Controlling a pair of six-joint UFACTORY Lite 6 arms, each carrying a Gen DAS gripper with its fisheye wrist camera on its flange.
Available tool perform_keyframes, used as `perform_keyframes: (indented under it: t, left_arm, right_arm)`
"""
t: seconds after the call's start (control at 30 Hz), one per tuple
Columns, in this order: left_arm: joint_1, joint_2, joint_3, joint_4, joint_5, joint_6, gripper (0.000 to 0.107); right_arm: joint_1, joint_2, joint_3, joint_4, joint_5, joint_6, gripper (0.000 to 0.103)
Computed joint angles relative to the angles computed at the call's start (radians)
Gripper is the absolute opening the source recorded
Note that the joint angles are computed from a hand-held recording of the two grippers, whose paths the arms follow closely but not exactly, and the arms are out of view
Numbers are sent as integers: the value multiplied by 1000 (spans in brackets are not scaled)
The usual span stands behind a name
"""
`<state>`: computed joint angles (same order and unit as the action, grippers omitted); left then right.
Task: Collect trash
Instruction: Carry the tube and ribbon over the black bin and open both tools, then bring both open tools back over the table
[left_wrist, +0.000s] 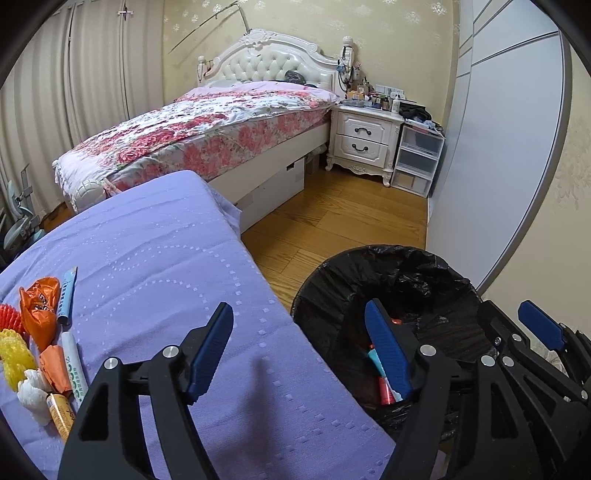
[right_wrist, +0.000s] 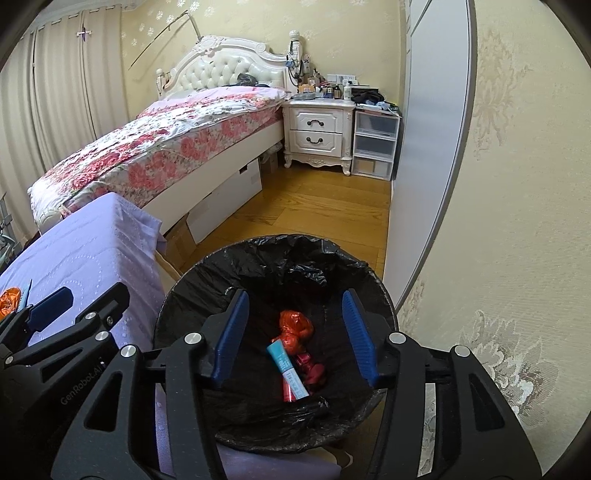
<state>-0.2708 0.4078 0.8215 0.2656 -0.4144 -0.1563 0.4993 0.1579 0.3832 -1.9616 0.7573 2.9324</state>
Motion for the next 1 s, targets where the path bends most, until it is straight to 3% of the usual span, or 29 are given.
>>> perform_keyframes:
  t: [0.33,0.73,1.0]
  left_arm:
    - [123,-106,-64,42,22,-12,76]
    - [426,-223,-168,324,9,-175,76]
    - [630,-197,-178,448,-12,-226,76]
  right_arm:
    - [45,-8,6,28,-11,-25,53]
    - [232,83,146,80,-38,-76,54]
    - [356,194,296,135,-61,-152,54]
